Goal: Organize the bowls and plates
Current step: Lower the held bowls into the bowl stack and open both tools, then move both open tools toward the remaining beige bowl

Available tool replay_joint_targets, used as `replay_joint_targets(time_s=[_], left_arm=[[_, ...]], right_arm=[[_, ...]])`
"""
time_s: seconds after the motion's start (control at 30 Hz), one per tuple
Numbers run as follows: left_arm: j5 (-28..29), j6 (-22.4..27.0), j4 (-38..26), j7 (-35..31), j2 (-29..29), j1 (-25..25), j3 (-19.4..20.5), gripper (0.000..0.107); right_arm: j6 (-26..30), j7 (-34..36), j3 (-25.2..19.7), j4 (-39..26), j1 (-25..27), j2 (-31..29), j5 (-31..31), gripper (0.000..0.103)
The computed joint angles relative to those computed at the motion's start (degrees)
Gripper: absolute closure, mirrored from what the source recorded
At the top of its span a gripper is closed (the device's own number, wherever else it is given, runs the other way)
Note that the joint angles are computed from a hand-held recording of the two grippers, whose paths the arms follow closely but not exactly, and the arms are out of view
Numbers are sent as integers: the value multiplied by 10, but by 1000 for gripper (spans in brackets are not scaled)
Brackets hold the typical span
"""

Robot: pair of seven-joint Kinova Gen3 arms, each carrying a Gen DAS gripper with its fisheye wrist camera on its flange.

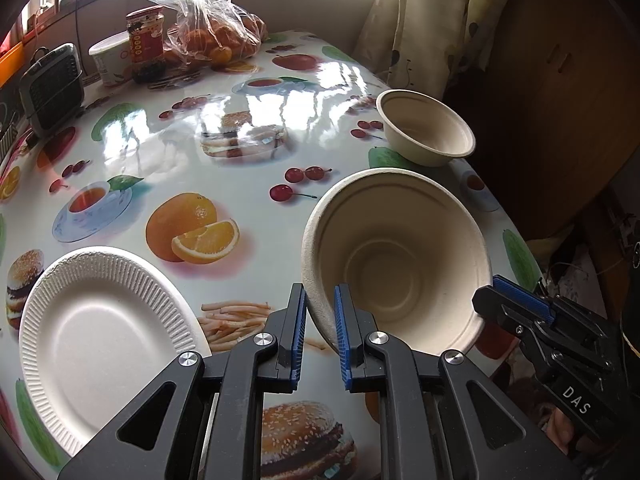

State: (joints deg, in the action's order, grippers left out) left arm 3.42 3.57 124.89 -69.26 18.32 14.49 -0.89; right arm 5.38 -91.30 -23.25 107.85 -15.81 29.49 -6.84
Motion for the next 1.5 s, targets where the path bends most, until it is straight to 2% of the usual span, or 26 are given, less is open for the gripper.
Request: replay_joint_targets(time_s=[0.17, 0.57, 1.13, 1.23, 1.3, 1.4, 1.5], left_arm=[[-1, 3, -1, 4, -1, 10, -9, 93], [-3, 3, 0, 4, 0, -2, 1, 92], [-13, 6, -3, 17, 3, 20, -21, 91], [-18, 8, -4, 24, 2, 44, -43, 85], [-19, 3, -2, 22, 1, 36, -35, 79], [-21, 4, -3, 22, 2, 40, -40, 77], [-22, 4, -3, 28, 1, 51, -54, 73]], right_arm=[[-2, 0, -1, 2, 2, -1, 1, 84], [-2, -2, 0, 2, 1, -3, 2, 84], [-2, -4, 1, 3, 0, -5, 3, 84], [-3, -5, 3, 3, -1, -5, 4, 84], [-5, -6, 5, 4, -3, -5, 4, 84], [-6, -10, 10, 4, -8, -5, 4, 78], [-6, -11, 10, 2, -7, -4, 5, 77]])
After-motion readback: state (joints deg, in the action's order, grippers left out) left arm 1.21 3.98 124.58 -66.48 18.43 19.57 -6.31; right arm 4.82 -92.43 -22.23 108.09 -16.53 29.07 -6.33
